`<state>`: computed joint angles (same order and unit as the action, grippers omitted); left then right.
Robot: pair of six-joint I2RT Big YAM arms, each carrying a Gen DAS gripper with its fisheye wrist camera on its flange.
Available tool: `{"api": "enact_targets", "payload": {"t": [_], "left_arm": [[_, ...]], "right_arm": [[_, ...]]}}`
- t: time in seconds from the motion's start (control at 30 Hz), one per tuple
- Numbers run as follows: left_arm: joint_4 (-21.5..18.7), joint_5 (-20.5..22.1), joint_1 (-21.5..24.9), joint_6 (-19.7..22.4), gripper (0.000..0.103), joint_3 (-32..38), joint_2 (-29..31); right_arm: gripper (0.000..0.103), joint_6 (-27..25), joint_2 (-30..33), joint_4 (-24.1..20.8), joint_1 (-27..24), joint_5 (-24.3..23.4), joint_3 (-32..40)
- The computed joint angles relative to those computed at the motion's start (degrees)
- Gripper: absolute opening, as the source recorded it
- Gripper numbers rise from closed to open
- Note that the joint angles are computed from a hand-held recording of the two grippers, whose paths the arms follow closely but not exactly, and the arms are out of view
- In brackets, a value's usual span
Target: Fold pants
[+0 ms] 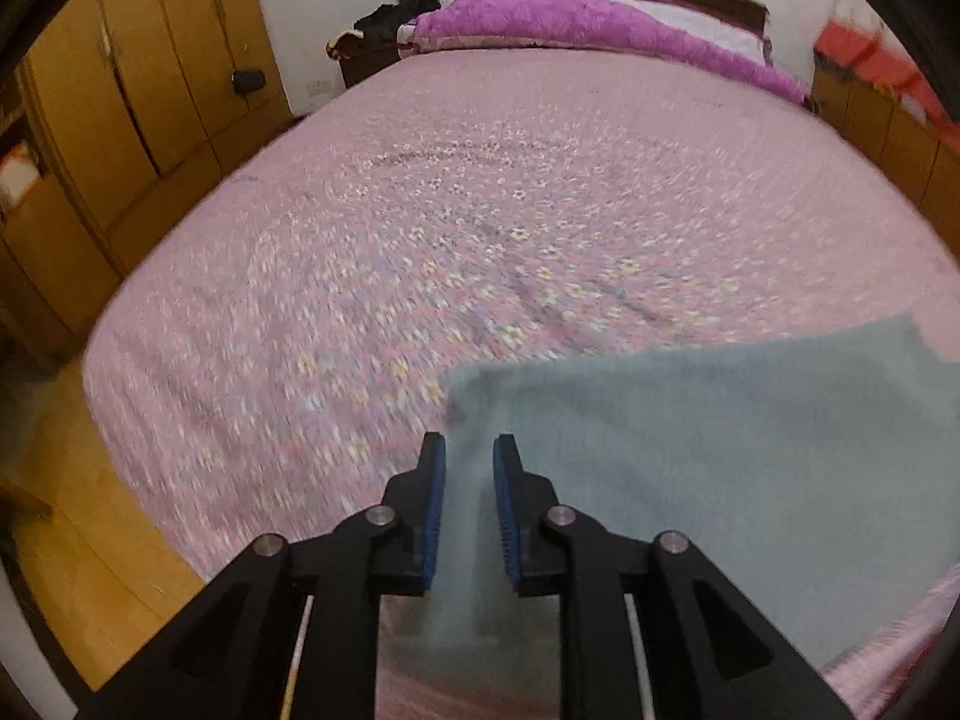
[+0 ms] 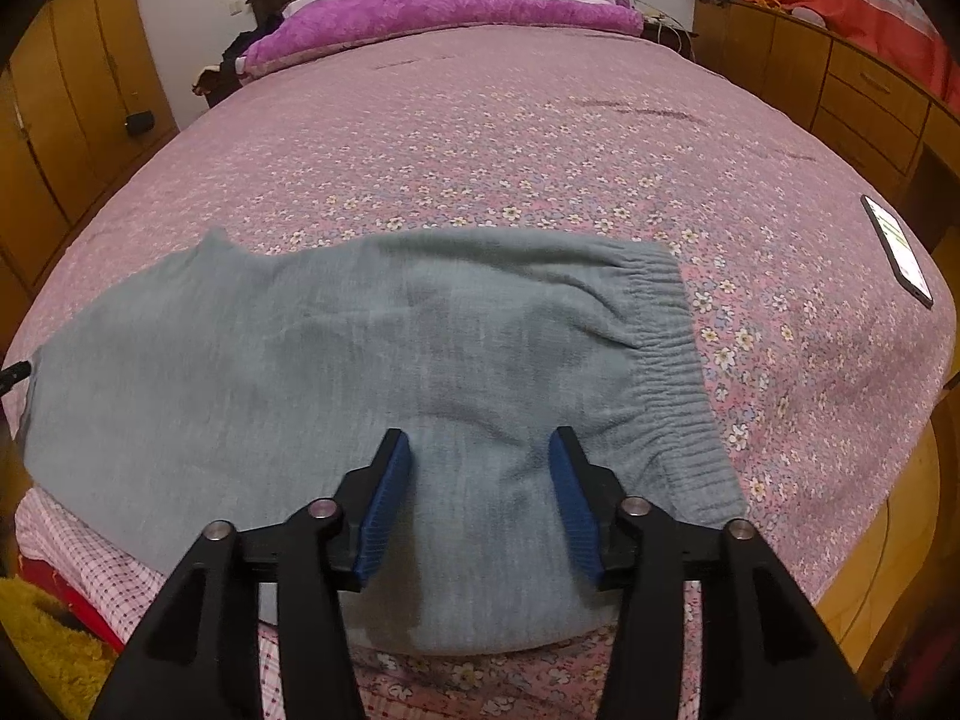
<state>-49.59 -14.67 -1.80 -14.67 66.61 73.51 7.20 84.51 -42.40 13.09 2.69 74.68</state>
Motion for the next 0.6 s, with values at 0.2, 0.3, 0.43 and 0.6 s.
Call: {"api": "enact_targets", "payload": {"t": [0.2,0.3,0.43,0.6], "left_arm": [[-2.65,6.52,-0.33,-6.07,0.023,-3.65,-4.3],[-6.73,2.89,-0.78,-9.89,0.026,-3.6,-1.61],[-6.61,0.44,-1.62,-11.83,0.027,-3.82,-2.12],[-8.1,1.27,-3.07,-12.38,0.027,-1.73,-2.34]], "right_arm": [[0.059,-0.71,0.05,1.45,0.81,0.9,-0.62],[0.059,-0.42,-0.09,2.12,0.58,0.32,-0.96],[0.059,0.56,-0.57,3.02,-0.43,-2.39,-1.58],[0.059,5.1,-2.09,2.4,-2.56,-8.49,-2.02]]}}
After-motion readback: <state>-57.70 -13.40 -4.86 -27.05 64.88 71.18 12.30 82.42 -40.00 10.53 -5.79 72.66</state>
